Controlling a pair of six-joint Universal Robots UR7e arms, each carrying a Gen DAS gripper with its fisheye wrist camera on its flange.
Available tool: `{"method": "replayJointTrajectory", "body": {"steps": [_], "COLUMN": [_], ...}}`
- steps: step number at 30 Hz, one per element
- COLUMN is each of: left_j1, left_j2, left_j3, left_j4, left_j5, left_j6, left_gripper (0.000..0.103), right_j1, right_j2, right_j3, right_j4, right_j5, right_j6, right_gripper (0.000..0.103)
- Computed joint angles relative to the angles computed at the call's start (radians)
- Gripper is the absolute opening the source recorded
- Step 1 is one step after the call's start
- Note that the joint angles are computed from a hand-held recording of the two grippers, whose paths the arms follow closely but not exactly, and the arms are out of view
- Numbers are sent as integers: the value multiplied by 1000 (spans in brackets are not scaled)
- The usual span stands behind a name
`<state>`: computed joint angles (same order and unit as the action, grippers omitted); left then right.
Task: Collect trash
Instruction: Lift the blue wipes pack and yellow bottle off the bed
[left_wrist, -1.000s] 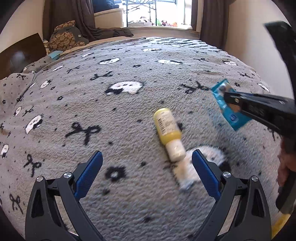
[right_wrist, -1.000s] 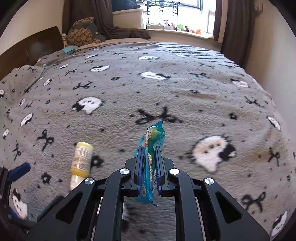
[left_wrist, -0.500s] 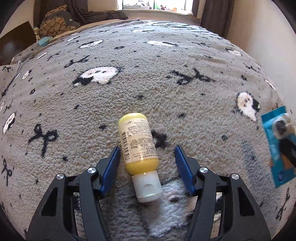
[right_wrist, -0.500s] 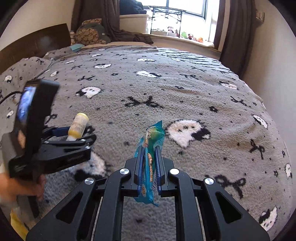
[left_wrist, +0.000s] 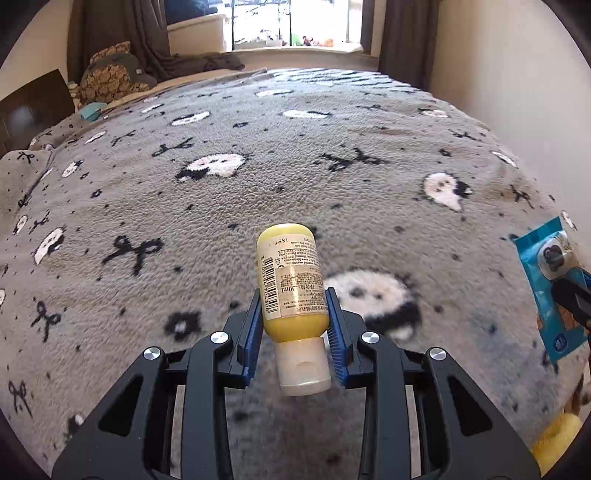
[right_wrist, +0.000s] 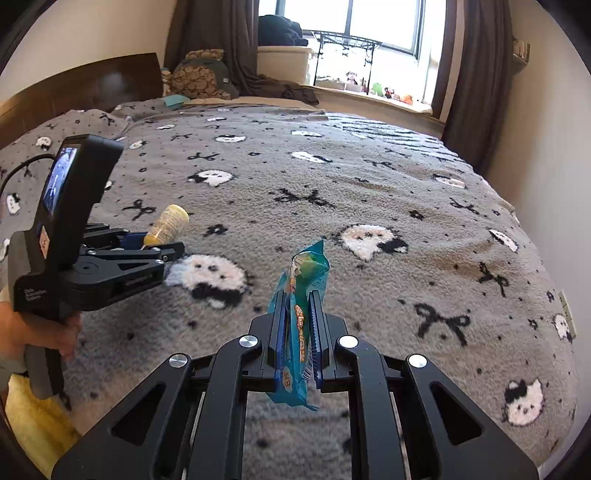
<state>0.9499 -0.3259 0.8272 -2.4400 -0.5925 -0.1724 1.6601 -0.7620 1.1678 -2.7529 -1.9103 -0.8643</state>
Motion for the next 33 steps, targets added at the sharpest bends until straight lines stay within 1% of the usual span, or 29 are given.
{"method": "replayJointTrajectory", "body": {"steps": [6,9,13,17,22,26,29,33], "left_j1": [-65,-100,-144,-183,-226,-253,-268,-280], "left_j2": [-132,-179,-224,-257,-304,-333,-352,-369], "left_j3": [281,390,507,605,729,814,872,935], "left_j4": [-199,-267,-329,-367,-399,-415,-420,-417], "left_j5": [-16,-25,-17,-1,-6,-13,-23,-36], "left_j6": [30,35,37,28,-19,-68,-113,-170], "left_gripper": [30,30,30,30,30,30,30,30], "right_j1": [-7,-14,-33,-54,-79,-89,-100,-107], "right_j2": [-136,-196,-267,-321,-401,-436,-463,-480], "right_j3": [207,299,400,469,580,641,684,727], "right_j4": [-138,-211,-260,-273,-295,-307,-287,-277], "right_j5": [34,45,53,75,114,131,149,150], "right_j6": [-50,-68,-74,-57,-52,-55,-44,-40], "right_gripper": [13,13,13,13,13,13,13,13]}}
